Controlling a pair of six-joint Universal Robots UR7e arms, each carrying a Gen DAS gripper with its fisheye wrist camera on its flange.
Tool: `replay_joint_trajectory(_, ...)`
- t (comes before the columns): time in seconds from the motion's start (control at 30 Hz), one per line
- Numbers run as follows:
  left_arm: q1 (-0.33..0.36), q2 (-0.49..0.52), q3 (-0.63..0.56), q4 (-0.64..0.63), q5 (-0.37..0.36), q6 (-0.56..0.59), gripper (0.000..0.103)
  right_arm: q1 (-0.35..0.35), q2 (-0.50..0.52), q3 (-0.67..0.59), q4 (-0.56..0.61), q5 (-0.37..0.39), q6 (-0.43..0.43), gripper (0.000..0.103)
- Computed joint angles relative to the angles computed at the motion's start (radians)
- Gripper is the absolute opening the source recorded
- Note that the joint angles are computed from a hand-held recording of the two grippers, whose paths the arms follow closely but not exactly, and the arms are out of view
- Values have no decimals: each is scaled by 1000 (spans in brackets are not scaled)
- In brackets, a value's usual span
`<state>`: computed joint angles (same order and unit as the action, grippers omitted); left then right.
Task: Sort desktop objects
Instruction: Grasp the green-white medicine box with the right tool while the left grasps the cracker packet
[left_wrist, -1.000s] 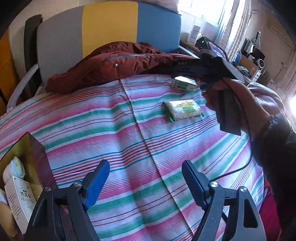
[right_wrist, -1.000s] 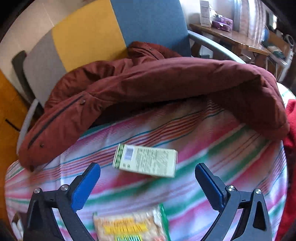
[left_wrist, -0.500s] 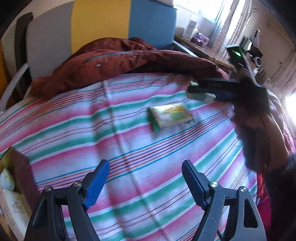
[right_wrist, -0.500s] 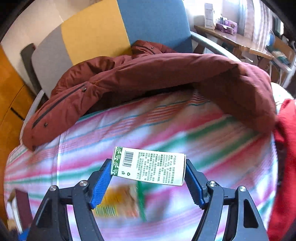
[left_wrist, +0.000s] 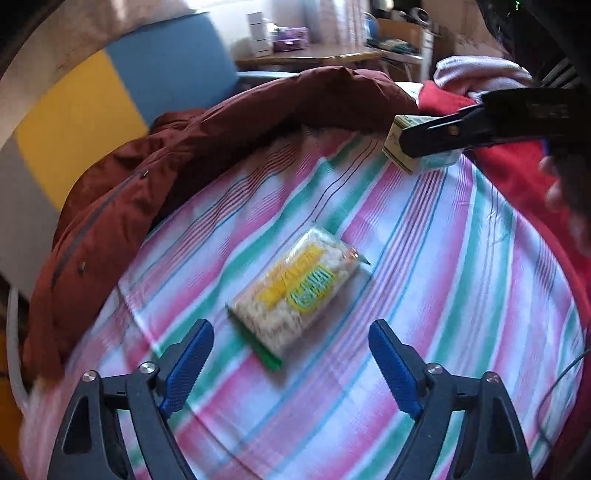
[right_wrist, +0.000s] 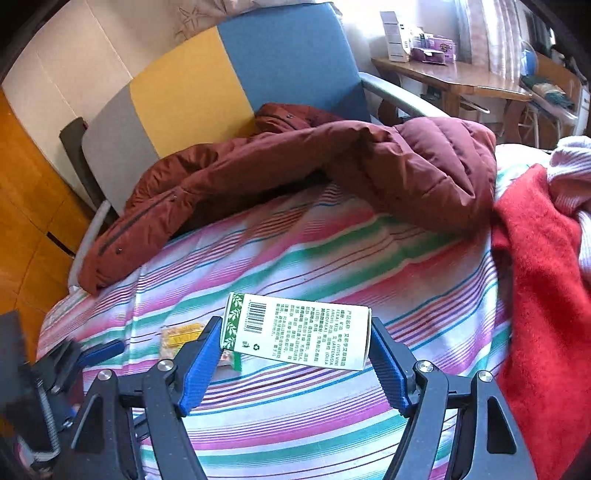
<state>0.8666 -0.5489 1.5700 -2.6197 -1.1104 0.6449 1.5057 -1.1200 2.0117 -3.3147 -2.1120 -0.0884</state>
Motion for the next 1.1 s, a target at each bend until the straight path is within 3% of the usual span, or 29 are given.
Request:
replay_joint_trajectory(0.27, -2, 89, -102, 81, 37, 127, 89, -2, 1, -16, 94, 1, -1, 77)
replay_joint_trajectory(0.33, -2, 112, -125, 91, 54, 134, 83, -3, 4, -17, 98, 6, -1, 77)
replay_joint_trajectory(0.47, 26, 138, -218, 225, -15, 1, 75, -4, 16, -24, 102, -4, -14, 77)
replay_joint_trajectory(0.53, 31, 134, -218, 225, -27, -33, 68, -10, 21, -28, 114, -7, -13, 77)
replay_joint_trajectory(0.6, 27, 115, -177, 181, -31, -29, 55, -17, 27, -32, 123, -17, -5, 77)
replay_joint_trajectory(0.67, 14, 97, -132, 141, -1, -57, 50, -20, 32, -35, 125, -25, -8, 77)
replay_joint_trajectory(0.9, 5, -40, 95, 16, 4, -268, 49, -2, 79, -52, 109, -64, -94, 77)
replay_joint_trajectory(1.1, -6, -186, 300, -105, 24, -451, 49, 20, 106, -45, 88, 6, -203, 77)
